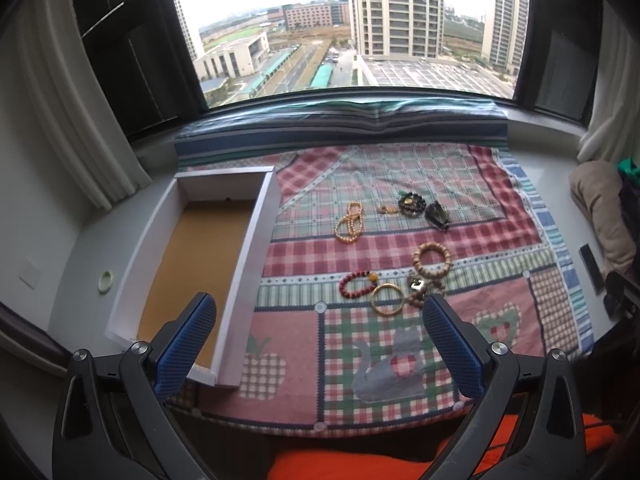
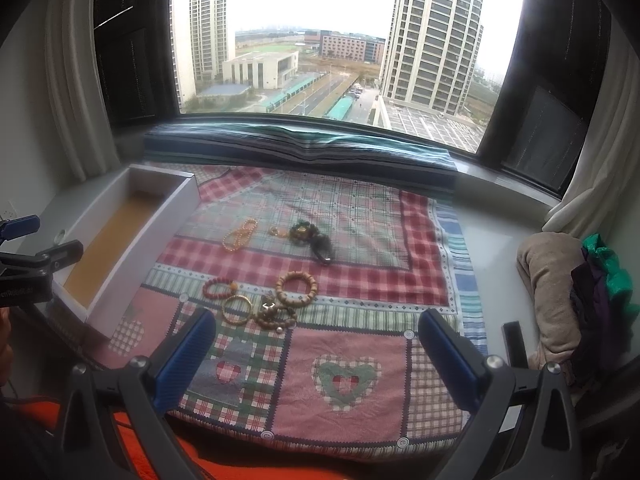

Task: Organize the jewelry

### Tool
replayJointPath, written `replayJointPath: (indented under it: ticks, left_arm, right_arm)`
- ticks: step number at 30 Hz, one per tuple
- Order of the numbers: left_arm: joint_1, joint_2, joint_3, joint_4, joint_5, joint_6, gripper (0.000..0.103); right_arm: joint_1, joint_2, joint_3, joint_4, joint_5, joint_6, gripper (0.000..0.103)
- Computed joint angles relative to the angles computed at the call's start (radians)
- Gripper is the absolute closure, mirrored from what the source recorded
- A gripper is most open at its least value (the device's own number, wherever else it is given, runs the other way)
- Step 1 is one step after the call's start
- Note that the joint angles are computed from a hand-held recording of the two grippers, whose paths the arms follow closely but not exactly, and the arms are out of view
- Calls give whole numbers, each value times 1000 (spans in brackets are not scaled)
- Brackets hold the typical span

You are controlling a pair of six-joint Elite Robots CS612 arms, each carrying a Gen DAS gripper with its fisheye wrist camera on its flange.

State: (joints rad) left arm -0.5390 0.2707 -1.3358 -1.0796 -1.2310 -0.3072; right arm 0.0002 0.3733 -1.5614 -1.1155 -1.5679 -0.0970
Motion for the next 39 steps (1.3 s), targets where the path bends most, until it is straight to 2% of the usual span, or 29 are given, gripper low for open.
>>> replayJointPath:
  ticks: [12,16,22,27,32,39]
  left_arm:
    - [8,-3,8,4,-9,2,0]
    - [16,-1,0,-12,-60,25,0]
    - [15,2,-13,-16,-99,79,0]
    - [23,11,-23,-24,-161,55,0]
    - [23,12,-26,-6,-132,21,0]
    - [23,17,-15,-4,-99,25,0]
  right_arm:
    - [5,-4,14,-13,6,-13,0]
    - [6,-5,20,-11,8,-8,0]
    - [9,-9,22,-11,12,11,0]
    - [8,-9,25,-17,9,-2,0]
    - [5,-9,25,-18,26,-19,0]
    - [2,-3,41,-39,77,1,0]
